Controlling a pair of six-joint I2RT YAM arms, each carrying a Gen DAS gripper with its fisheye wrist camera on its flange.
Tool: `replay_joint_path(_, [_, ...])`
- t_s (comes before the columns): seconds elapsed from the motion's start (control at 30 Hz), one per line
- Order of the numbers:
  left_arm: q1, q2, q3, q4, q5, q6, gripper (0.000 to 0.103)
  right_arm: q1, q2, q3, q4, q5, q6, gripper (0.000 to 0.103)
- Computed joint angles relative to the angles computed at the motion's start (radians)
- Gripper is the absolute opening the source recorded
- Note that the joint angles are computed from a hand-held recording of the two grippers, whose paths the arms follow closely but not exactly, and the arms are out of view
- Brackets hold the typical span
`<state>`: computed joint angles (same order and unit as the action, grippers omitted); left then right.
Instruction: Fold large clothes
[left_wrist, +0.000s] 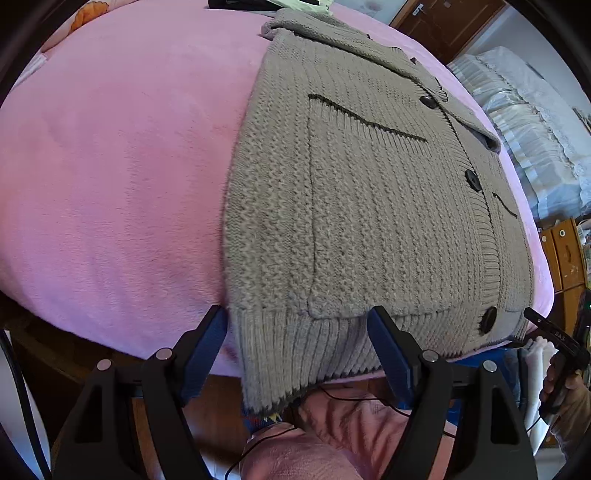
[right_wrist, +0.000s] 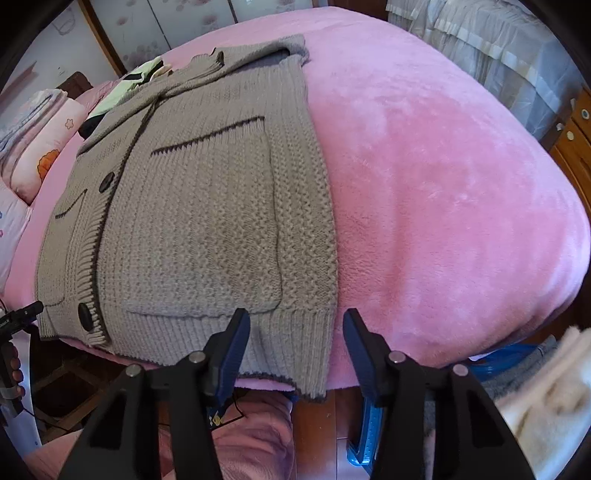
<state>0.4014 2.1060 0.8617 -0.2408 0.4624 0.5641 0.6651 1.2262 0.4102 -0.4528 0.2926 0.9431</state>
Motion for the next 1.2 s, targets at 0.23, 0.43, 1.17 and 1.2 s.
replay_joint_path(0.23, [-0.019,0.052,0.004,0.068,0.013,-0.023,0.077,-0.033,0.069,-0.027,0.112,-0.019,-0.064,0.048])
replay_joint_path(0.43, [-0.013,0.072,0.013,0.074,0.025,-0.012,0.077,-0.046,0.089,-0.042,0.168,-0.055,-0.094,0.022])
replay_joint_path(1.17, [-0.045,-0.182,0.288,-0.535,0.242,0.009,0.010,0.000,-0.197,0.246,-0.255,0.013,-0.016,0.006])
replay_joint_path(1.2, [-0.053,-0.184,0.312,-0.542,0.261,-0.020,0.010,-0.021,-0.201,0.278,-0.250,0.017,-0.034,0.006])
